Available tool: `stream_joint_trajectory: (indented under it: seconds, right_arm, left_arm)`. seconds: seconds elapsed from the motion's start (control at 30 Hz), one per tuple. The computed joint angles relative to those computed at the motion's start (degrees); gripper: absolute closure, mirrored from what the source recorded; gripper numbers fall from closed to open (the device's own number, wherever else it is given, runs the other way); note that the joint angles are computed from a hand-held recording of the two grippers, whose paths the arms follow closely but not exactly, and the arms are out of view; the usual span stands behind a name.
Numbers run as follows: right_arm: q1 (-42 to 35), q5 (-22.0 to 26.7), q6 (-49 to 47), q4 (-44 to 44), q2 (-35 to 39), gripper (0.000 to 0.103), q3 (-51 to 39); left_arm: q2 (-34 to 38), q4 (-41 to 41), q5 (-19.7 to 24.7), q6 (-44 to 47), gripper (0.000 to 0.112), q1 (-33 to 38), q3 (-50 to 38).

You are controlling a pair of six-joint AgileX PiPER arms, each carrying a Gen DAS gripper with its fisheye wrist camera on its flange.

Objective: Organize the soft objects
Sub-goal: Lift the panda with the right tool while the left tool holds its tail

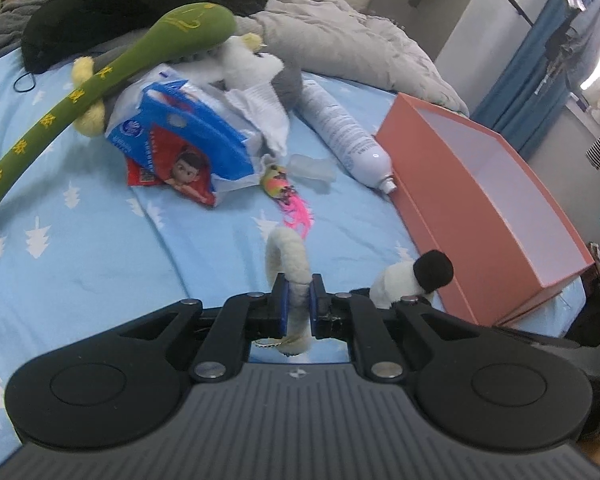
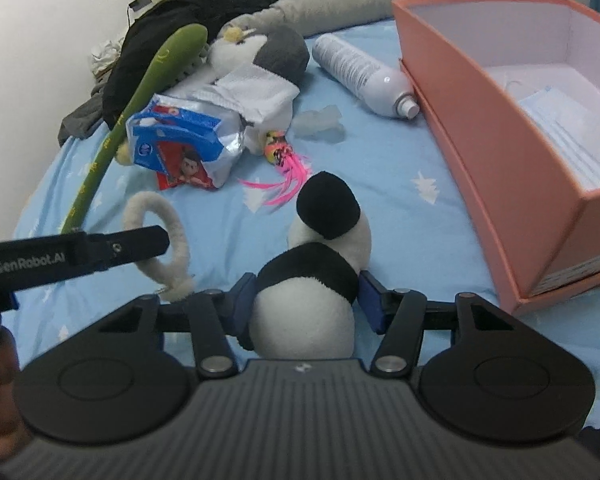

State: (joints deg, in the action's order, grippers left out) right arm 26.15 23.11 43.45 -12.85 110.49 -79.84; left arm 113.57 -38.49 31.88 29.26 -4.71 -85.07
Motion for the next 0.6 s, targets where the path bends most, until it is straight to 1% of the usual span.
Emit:
stream_joint_trajectory:
  seconds: [0.13, 0.23, 0.33, 0.5, 0.6]
  right_arm:
    - [0.1, 0.6, -1.4, -0.7, -2.9, 0.045, 0.2]
    - [-0.3, 1.3, -3.1, -0.6, -5.2, 0.045, -0.3]
    - [-0.8, 1.6, -3.8, -1.7, -6.8, 0.045, -1.1]
    - [-1.9, 2.3, -3.9, -4.0, -8.8, 0.045, -3.2]
    - [-3.0, 2.8, -4.5, -4.6, -10.0, 0.045, -4.9]
  left_arm:
    - [-1.2, 2.6, 1.1, -1.7, 0.100, -1.0, -1.1]
    - [-1.4, 2.4, 3.7, -2.5, 0.100, -0.9, -3.5]
    - [-1.9, 3.4, 4.1, -2.9, 0.100, -1.6, -5.8]
    - [-1.4, 4.6, 6.5, -4.4, 0.100, -3.0, -11.8]
    - [-0.3, 4.5, 9.1, -6.0, 0.100, -3.7, -17.0]
